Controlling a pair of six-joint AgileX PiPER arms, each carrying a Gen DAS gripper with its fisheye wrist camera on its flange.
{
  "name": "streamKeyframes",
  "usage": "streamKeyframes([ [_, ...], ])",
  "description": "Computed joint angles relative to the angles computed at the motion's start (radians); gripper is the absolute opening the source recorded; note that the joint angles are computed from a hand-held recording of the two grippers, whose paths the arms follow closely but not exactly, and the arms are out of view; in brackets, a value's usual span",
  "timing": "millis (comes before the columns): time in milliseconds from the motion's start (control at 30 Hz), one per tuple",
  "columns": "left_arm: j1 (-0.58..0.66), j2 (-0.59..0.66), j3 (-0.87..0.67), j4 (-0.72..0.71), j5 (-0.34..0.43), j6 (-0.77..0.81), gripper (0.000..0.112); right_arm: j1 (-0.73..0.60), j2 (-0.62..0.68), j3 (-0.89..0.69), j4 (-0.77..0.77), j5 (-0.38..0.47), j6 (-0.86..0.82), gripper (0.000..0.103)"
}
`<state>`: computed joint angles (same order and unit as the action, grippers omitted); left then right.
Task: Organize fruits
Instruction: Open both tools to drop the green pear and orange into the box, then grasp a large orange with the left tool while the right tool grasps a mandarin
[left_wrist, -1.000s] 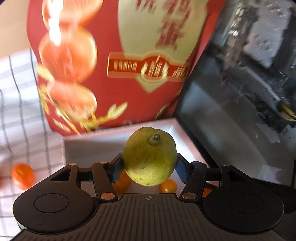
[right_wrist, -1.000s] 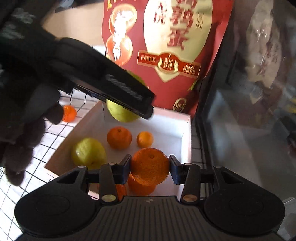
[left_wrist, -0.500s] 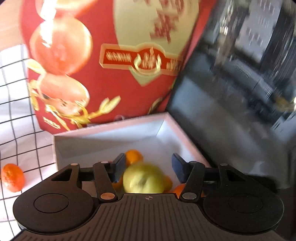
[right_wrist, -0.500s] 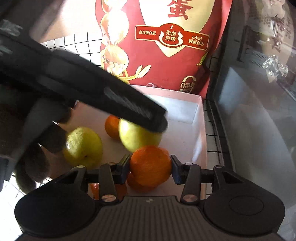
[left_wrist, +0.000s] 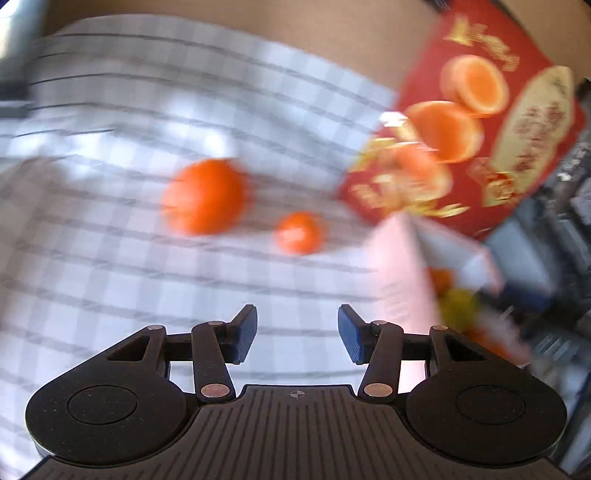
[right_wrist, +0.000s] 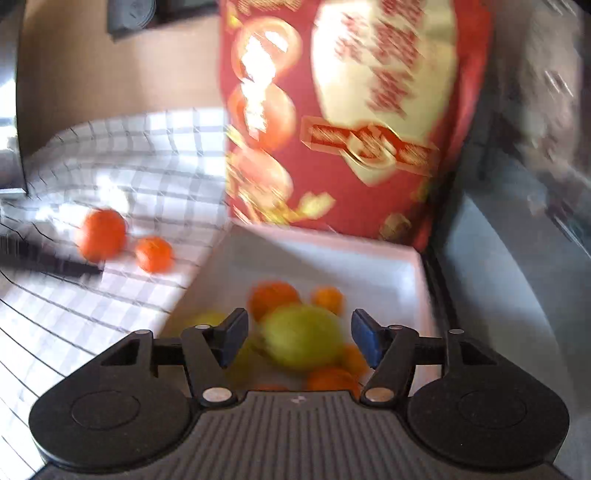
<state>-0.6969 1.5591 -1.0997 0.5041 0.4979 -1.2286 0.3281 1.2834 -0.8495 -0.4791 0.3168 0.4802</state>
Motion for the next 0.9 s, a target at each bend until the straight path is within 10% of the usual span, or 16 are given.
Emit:
streamKeyframes([
  [267, 0.043, -0.279, 0.340, 0.210, -0.014, -0.136, 0.053, 0.243, 0.313, -0.393, 0.183, 0.132, -0.131, 0.068],
  [600, 0.254, -0.499, 0.542, -0.237, -0.141, 0.383, 0.053, 0.277, 0.823, -0.960, 0.006, 0.466, 0.105, 0.066],
  [733, 0.305, -0.500, 0.539, -0.370, -0.129, 0.567, 0.053, 0.273, 0.815, -0.929, 0.044, 0.462, 0.125, 0.045],
  [900, 0.326, -0.423, 0.487, -0.482, -0.164, 0.762, 0.053, 0.318, 0.659, -0.703, -0.017, 0.373, 0.219, 0.044],
])
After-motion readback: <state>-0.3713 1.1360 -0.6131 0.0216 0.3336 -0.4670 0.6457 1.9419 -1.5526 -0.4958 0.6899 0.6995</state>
